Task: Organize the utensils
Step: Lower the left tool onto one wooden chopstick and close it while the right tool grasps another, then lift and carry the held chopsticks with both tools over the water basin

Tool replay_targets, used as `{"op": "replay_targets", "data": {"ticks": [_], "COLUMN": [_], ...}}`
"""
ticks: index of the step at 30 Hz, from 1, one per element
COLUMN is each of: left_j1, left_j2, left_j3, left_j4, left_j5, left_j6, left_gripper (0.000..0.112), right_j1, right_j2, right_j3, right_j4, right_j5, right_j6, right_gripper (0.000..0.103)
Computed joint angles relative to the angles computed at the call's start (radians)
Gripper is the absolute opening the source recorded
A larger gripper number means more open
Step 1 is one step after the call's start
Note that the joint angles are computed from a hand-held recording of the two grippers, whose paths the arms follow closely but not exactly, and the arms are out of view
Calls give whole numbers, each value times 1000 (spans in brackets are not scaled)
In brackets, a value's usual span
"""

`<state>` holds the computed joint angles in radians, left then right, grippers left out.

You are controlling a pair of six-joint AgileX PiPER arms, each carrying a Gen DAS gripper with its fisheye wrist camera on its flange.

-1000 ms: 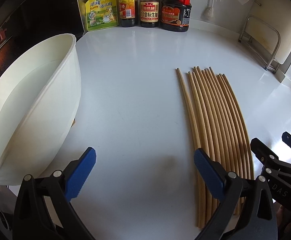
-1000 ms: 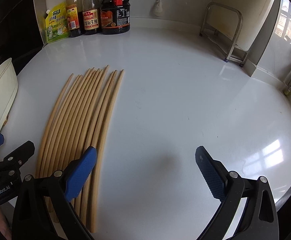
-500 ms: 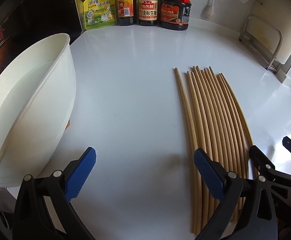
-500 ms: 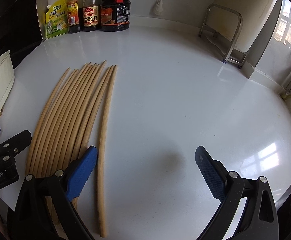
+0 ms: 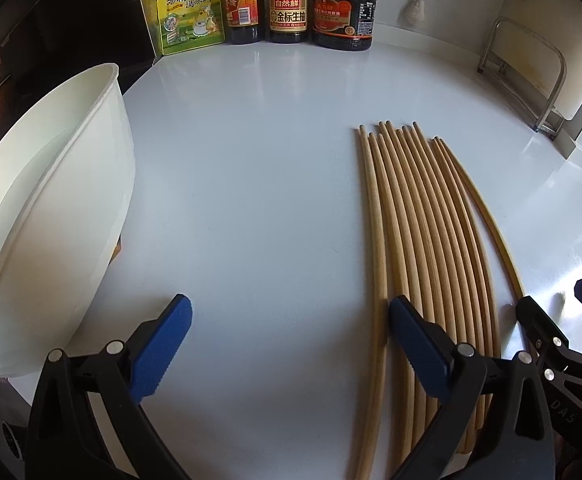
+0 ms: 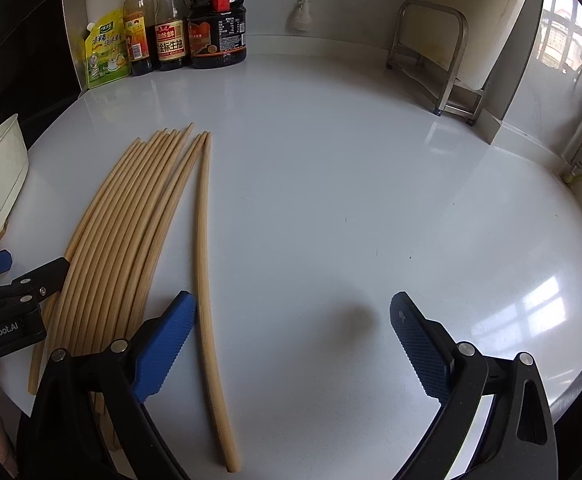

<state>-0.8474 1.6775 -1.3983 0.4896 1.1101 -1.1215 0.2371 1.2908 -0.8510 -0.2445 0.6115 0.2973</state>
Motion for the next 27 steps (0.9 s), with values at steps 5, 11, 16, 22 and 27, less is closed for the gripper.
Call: {"op": "replay_targets", "data": {"ticks": [5,11,16,22,27], "left_j1": [15,2,-11,26,32], "left_j2": [6,9,12,-29,-86], "left_j3": [-14,-40,-65,-27,-4], "left_j4": [-5,1,-36,-148,-197], "left_j5": [-10,-17,-32,-98,-107], "left_j6": [13,48,112,175,187], "left_gripper": [97,62,16,7,7], "right_j1": [42,49,77,-7,-89], "right_j2": [15,14,12,4,-42], "right_j3": [-4,-7,-16,-25,-17], "right_j4": [-85,-16,42,285,474], "right_j5": [-24,-54,-39,-19,14], "right_j6": [57,-37,-110,-290,-401], "right_gripper": [89,48,14,6,6]}}
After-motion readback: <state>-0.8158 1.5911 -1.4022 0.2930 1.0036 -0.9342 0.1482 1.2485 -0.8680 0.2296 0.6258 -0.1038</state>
